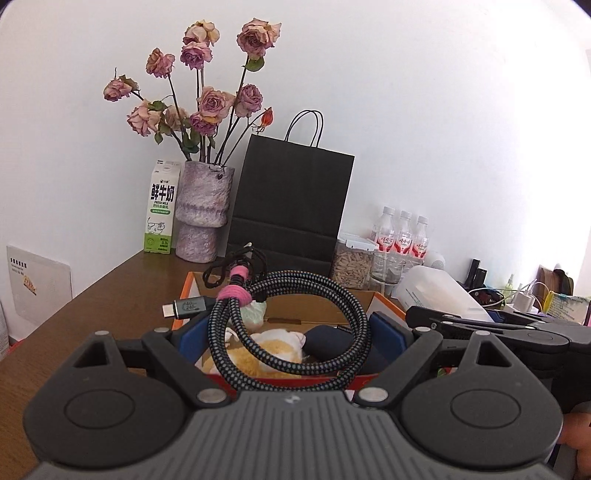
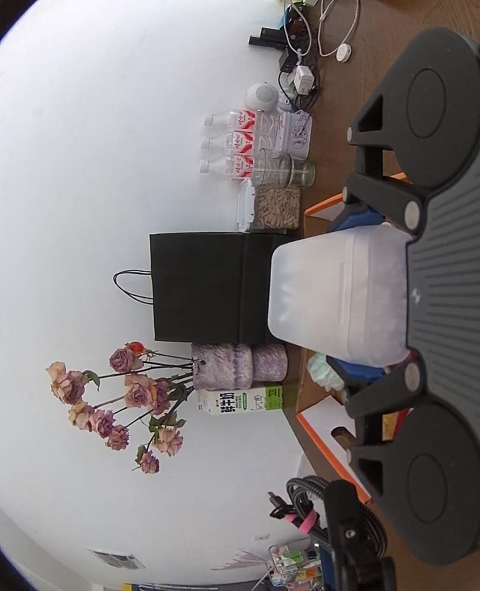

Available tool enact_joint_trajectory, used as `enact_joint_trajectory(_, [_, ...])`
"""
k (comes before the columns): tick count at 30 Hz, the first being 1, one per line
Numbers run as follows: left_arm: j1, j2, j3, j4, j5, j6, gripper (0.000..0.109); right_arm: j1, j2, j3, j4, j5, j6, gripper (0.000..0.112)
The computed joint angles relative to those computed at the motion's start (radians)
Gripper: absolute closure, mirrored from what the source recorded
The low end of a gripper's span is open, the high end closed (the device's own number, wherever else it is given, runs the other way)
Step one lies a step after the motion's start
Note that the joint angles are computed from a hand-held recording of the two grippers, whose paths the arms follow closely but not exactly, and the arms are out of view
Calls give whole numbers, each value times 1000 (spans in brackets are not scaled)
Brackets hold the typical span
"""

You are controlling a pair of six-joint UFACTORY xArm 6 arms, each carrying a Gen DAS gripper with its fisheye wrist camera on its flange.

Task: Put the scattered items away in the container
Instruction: 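Carry the cable and white plastic box over the box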

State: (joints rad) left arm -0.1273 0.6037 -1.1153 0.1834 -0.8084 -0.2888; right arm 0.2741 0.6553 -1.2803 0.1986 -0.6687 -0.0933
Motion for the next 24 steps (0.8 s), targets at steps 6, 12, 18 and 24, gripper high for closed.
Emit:
enact_joint_trajectory(6, [-14,100,-186,1,85,-7,18,-17,101,-191,0,87,-32,47])
enact_joint_trajectory(12, [-9,237,-437,28,217,-30,18,-35,234,-421,33,226,-88,47])
enact_joint_trajectory(18, [-5,360,-626,57,341,-33,18,-51,365,-618,84,345,-125,47])
enact_joint_trajectory(24, [5,398,-672,50,351,-20,18,-38,423,-708,213,434,-261,47])
